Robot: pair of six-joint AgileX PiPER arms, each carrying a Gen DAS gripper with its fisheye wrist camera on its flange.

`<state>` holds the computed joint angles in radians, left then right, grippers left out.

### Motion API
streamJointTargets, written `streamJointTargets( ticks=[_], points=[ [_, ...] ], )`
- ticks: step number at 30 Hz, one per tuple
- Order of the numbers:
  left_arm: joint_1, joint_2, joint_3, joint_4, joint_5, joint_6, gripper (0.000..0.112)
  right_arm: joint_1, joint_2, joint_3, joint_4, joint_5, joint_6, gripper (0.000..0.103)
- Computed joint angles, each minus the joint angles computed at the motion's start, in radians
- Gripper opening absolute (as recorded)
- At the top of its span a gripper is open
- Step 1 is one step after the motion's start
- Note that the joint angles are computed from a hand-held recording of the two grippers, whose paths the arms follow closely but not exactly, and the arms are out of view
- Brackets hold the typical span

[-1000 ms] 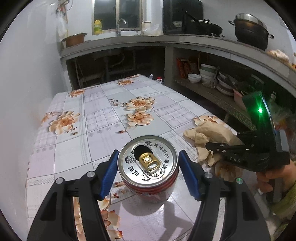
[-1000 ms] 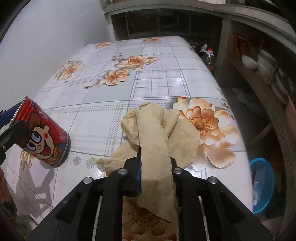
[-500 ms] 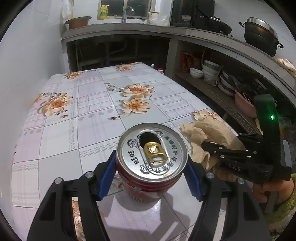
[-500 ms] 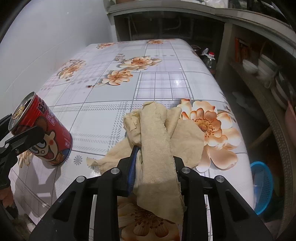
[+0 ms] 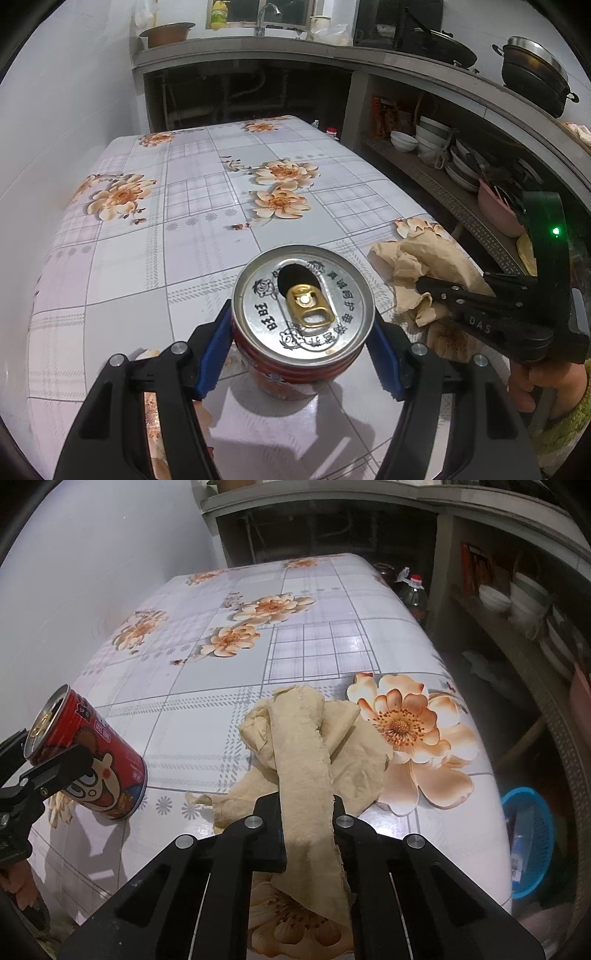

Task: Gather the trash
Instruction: 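Lift the red can with the left tool while the right tool lifts the beige cloth, then carry the can and cloth over the blue basket with both tools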

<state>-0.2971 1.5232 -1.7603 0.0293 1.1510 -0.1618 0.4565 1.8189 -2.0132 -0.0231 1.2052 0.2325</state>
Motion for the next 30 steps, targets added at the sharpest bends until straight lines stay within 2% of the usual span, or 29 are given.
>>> streamJointTargets(
  ticks=[20,25,30],
  points=[
    [0.004,0.01,-0.041,-0.03,0.005,0.025,0.065,-0.022,-0.033,-0.016,0.021,0.005,0.017,0.007],
    [-0.004,0.051,-0.11,-0.061,0.018,0.056,0.065,-0.038,-0.064,0.004,0.016,-0.014,0.035,0.007],
    [-0.054,0.125,-0.242,-0.06,0.063,0.068,0.065,-0.086,-0.113,0.062,0.039,-0.059,0.037,0.007]
  ],
)
